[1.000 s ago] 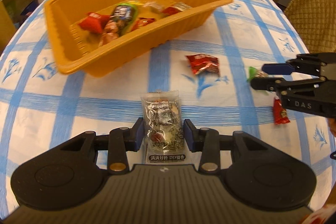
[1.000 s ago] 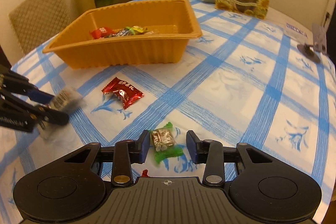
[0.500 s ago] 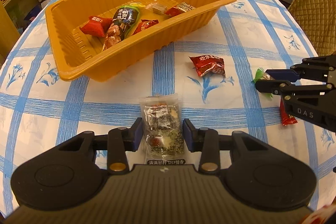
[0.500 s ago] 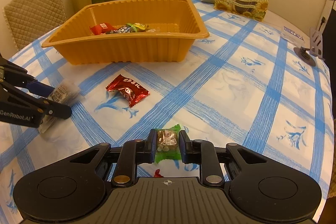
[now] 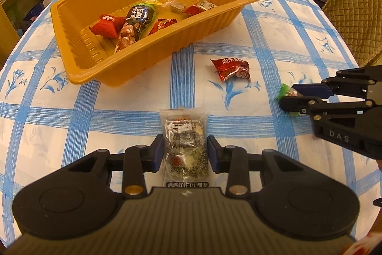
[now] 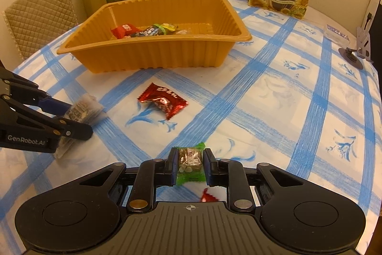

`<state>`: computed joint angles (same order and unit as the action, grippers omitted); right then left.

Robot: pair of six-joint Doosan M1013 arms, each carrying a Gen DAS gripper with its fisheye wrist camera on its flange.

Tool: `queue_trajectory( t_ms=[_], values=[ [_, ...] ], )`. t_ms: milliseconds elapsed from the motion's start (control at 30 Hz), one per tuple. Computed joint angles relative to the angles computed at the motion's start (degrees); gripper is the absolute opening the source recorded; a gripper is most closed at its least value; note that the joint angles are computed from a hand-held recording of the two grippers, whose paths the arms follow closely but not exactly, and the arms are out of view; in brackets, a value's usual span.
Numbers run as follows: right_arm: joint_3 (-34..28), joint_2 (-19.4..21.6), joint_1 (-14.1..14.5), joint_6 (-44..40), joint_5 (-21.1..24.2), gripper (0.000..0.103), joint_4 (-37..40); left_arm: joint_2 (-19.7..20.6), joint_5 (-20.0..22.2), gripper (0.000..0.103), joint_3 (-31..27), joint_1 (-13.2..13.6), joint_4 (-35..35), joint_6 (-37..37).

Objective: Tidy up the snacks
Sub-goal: 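Carry the seed bag and green candy toward the orange tray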

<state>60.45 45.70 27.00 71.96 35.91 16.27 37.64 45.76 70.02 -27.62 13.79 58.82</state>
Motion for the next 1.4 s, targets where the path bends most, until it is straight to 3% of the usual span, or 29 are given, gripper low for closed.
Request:
queue_trajectory(
  t_ms=[733,1400],
  values=[
    [2.99,-4.21,0.5,-0.34,-0.32,0.022,10.32,-6.47,-5.69,0.034,4.99,0.43,-1.28,1.5],
    [-8.64,0.58,0.85,-1.64,-0.47,0.022,11.9,-4.25,-8.97,0.034,-2.17,2.67,1.78,3.8]
  ],
)
